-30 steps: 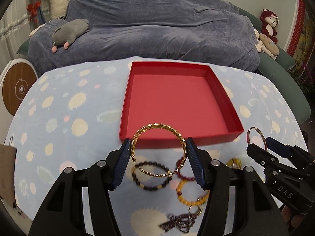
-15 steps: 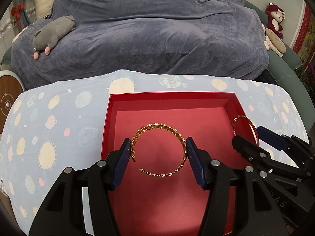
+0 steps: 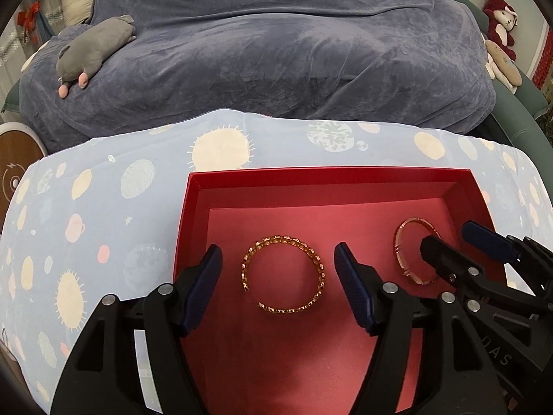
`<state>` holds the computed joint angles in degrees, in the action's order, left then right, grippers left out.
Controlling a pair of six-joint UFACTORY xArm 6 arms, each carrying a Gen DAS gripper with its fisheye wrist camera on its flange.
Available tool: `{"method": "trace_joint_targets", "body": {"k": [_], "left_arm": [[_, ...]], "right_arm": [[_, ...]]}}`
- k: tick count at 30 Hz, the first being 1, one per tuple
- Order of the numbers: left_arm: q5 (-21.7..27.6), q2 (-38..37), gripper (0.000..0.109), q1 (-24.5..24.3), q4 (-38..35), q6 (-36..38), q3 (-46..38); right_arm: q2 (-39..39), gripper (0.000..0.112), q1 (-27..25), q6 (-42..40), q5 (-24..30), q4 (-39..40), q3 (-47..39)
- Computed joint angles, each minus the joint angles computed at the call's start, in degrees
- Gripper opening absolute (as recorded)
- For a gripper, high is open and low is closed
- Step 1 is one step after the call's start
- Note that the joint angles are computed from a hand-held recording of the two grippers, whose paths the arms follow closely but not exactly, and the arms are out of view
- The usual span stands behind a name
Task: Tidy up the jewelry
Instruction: 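Carry both bangles into the red box and open both tools, then lift both tools away from the red box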
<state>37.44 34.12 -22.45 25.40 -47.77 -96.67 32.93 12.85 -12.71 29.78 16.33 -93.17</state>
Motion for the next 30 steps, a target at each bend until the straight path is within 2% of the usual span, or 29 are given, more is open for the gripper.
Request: {"method": "trace_joint_targets", "body": {"k": [6,10,13,17,24,27,30], "left_arm": [[-1.4,-4.2,0.072,-0.7,3.9,-3.6,5.0],[-3.7,-10.1,0.073,-1.6,6.5,-7.4,12.5],[-5.4,-14.9,0.073,-2.4,8.5,-10.9,18.4],[-6.2,-20.6,0.073,-3.6,10.0,-15.0,25.8],[-5.7,-27.5,0.073,-5.8,11.0,-20.8,35.7],[-5.5,-28.9,0.073,-6.4,10.0,-21.3,37.9],[-6.0,-30.3,0.073,-6.7,10.0,-22.3,39.9]], "right_arm": [[-5.3,0.056,-0.1,-3.3,-2.3,3.4,6.8],[-11.2,0.056,-0.4,-5.6,-3.3,6.7,14.4],[-16.4,0.056,-0.2,-5.9,-6.5,5.8,21.7],[-22.1,0.056,-0.2,-6.2,-8.1,6.0,29.5],[-27.8,0.055,-0.2,-2.7,-11.3,0.4,38.6],[-29.2,0.055,0.1,0.6,-12.7,-5.1,40.9],[-30.5,0.055,0.0,0.6,-13.0,-4.6,42.5]]}}
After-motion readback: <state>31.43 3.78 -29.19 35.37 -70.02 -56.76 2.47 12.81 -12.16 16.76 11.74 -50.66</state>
